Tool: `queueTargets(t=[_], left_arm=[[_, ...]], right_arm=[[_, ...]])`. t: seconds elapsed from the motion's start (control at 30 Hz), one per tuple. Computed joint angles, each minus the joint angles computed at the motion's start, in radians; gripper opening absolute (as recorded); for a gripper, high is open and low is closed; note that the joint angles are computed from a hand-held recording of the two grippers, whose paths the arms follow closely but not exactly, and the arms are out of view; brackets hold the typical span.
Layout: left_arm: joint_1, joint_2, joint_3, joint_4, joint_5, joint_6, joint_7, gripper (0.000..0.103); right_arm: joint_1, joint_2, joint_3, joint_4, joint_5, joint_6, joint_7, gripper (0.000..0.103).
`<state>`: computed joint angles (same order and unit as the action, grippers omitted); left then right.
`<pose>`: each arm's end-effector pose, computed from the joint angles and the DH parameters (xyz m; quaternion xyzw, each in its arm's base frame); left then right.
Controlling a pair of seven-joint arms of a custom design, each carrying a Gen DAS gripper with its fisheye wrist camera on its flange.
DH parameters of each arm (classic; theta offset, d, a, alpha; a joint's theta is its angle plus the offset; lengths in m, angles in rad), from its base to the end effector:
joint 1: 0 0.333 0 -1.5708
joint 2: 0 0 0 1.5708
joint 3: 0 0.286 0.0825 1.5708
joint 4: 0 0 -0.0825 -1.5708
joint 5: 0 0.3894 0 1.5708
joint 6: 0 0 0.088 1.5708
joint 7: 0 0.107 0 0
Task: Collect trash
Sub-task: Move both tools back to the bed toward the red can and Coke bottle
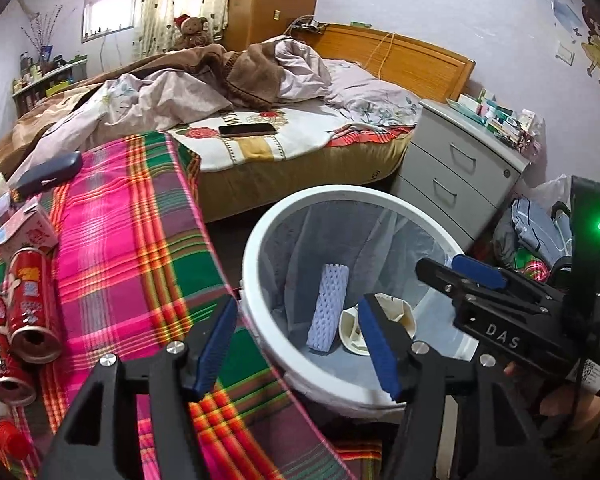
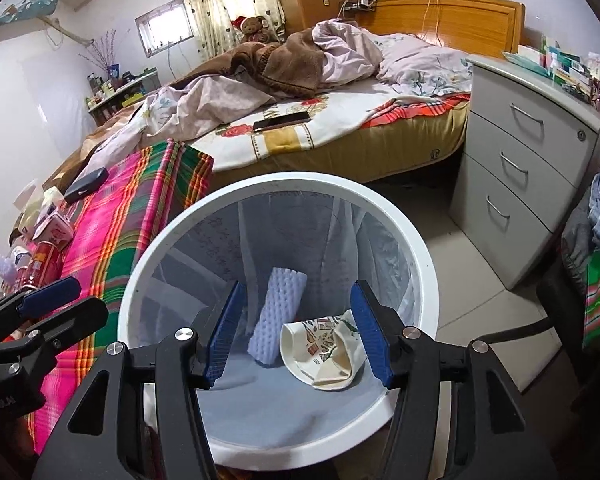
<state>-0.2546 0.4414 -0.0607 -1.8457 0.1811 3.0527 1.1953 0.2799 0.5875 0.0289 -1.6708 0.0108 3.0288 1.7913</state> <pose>0.6448 -0.2206 0.3466 -0.6229 0.6868 -0.3248 0.1863 0.6854 0.2143 0.3266 -0.6767 0.6330 -0.1791 0.3306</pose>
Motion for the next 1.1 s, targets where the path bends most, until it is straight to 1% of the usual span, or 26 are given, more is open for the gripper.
queueTargets(t=[0.17,0.23,0.3,0.33,0.43,0.53,0.57,0.63,0.67,0.7,0.73,0.77,0.8,0.87,0.97,1.03,1.1], left_arm=[[-0.025,-0.058,0.049,-0.077,0.026,0.034,-0.053,0.066],[-0.063,-0.085,0.101,-0.115,0.055,0.051,-0.102,0.067],[-0.088,-0.109,0.141,-0.147,0.087,0.064,-0.147,0.067],[-0.112,-0.121,0.174,-0.164,0.110,0.073,-0.180,0.067],[-0.206,-0.152,0.299,-0.203,0.218,0.089,-0.299,0.067],[-0.300,-0.184,0.429,-0.242,0.344,0.108,-0.437,0.067],[-0.345,-0.193,0.486,-0.252,0.400,0.110,-0.494,0.067],[-0.455,-0.205,0.623,-0.263,0.544,0.106,-0.636,0.067],[-0.493,-0.214,0.673,-0.270,0.609,0.102,-0.700,0.067],[-0.501,-0.227,0.692,-0.281,0.650,0.104,-0.738,0.068],[-0.511,-0.237,0.712,-0.290,0.693,0.105,-0.781,0.068],[-0.525,-0.246,0.736,-0.295,0.745,0.100,-0.832,0.068],[-0.545,-0.257,0.765,-0.299,0.809,0.091,-0.894,0.069],[-0.562,-0.277,0.801,-0.308,0.922,0.081,-1.005,0.071],[-0.555,-0.312,0.816,-0.327,1.046,0.056,-1.128,0.071],[-0.540,-0.334,0.811,-0.340,1.108,0.032,-1.188,0.074],[-0.513,-0.352,0.804,-0.357,1.158,0.031,-1.249,0.077]], right_arm=[[0.010,-0.011,-0.002,-0.013,0.000,0.022,0.007,0.058],[0.020,-0.018,-0.005,-0.022,-0.005,0.034,0.010,0.058],[0.024,-0.022,0.000,-0.028,-0.007,0.046,0.007,0.058],[0.027,-0.025,0.001,-0.031,-0.008,0.051,0.006,0.058],[0.041,-0.029,0.000,-0.035,-0.013,0.067,0.005,0.058],[0.038,-0.032,0.019,-0.039,-0.011,0.081,-0.006,0.058],[0.038,-0.032,0.024,-0.040,-0.010,0.086,-0.010,0.058],[0.036,-0.034,0.039,-0.044,-0.008,0.098,-0.023,0.058],[0.041,-0.034,0.041,-0.045,-0.007,0.103,-0.025,0.058],[0.043,-0.036,0.044,-0.047,-0.006,0.109,-0.027,0.058],[0.032,-0.031,0.065,-0.042,-0.004,0.115,-0.041,0.058],[0.032,-0.030,0.072,-0.040,-0.001,0.118,-0.047,0.058],[0.029,-0.026,0.082,-0.035,0.001,0.120,-0.055,0.058],[0.029,-0.018,0.097,-0.026,0.004,0.121,-0.069,0.058],[0.028,-0.003,0.119,-0.004,0.009,0.110,-0.094,0.061],[0.027,0.010,0.133,0.015,0.014,0.105,-0.110,0.062],[0.028,0.021,0.148,0.031,0.021,0.099,-0.125,0.063]])
